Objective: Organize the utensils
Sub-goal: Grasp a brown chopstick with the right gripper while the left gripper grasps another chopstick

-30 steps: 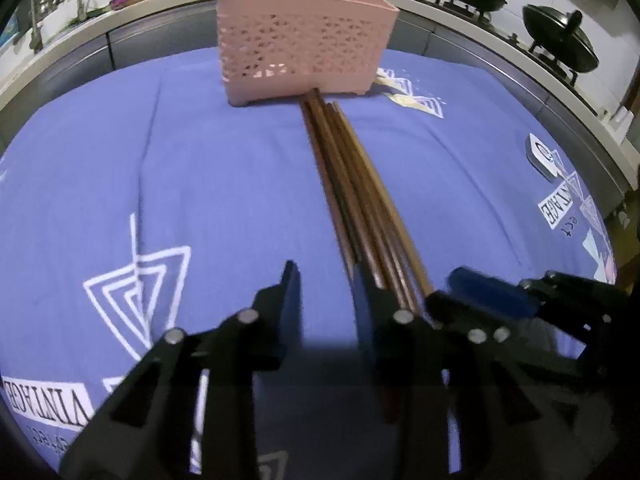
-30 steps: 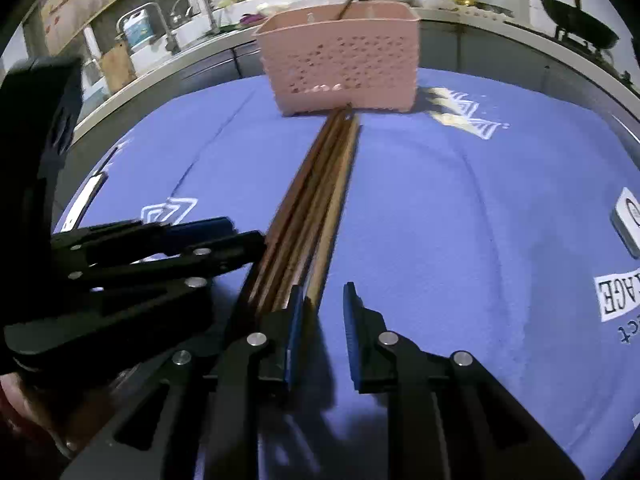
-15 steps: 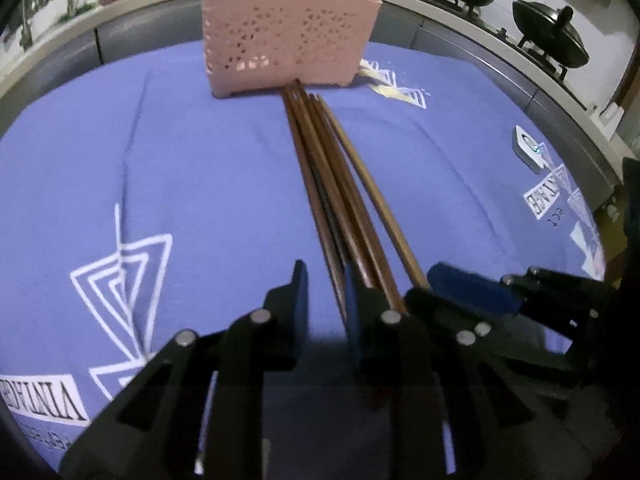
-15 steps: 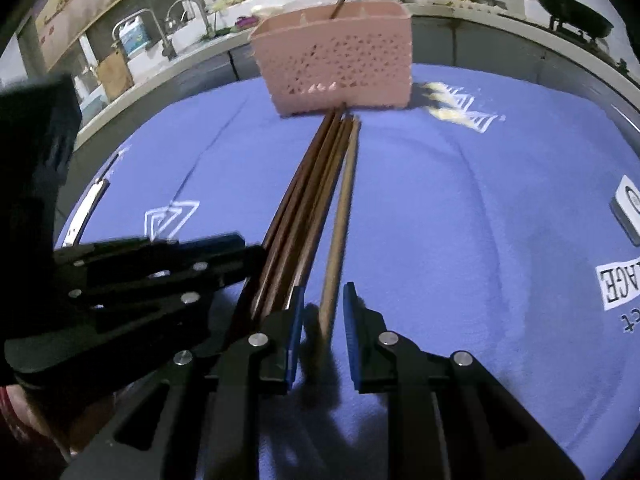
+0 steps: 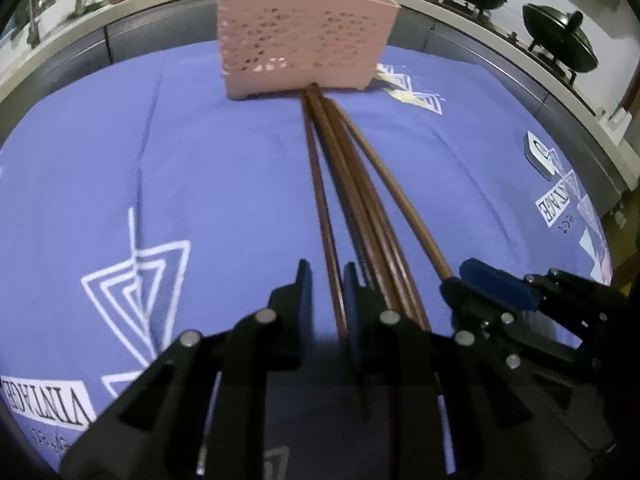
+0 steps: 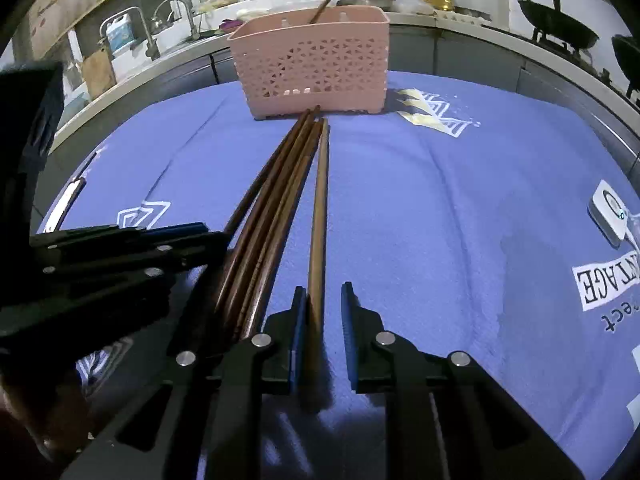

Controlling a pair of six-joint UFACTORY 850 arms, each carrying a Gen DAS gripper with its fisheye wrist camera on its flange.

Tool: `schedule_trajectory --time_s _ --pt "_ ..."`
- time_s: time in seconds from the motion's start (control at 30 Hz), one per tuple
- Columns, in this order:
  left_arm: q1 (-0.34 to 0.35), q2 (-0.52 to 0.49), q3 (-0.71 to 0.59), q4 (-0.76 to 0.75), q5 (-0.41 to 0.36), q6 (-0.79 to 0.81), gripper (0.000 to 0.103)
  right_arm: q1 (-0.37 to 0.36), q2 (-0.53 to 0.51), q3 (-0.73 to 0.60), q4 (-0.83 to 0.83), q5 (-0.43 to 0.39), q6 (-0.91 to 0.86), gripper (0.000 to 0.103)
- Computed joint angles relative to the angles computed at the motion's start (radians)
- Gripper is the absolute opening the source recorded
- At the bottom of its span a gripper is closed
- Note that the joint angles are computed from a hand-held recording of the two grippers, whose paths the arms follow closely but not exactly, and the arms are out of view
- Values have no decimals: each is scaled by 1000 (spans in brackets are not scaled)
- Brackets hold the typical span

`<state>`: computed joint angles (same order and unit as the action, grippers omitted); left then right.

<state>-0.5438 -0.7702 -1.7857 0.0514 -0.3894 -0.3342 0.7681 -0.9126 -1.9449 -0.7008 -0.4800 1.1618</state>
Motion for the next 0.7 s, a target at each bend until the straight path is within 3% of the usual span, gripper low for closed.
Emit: schedule_trajectory --time_s 0.17,0.23,0.27,0.37,0.57,0.7 --pt "-19 -24 -40 138 -34 -104 17 6 -19 -31 9 -8 -46 19" --pt "-23 -25 -41 183 -33 -128 16 2 -16 -26 7 -7 -38 12" --pt "-20 -21 -34 174 -31 -117 7 -5 -7 -11 24 7 -35 7" --pt "-1 2 -3 73 -29 -38 6 -21 18 27 50 23 -18 7" --pt "28 111 171 43 34 -28 6 -26 86 134 93 55 -31 7" --pt "58 110 167 -178 30 109 8 -38 94 141 193 74 -118 8"
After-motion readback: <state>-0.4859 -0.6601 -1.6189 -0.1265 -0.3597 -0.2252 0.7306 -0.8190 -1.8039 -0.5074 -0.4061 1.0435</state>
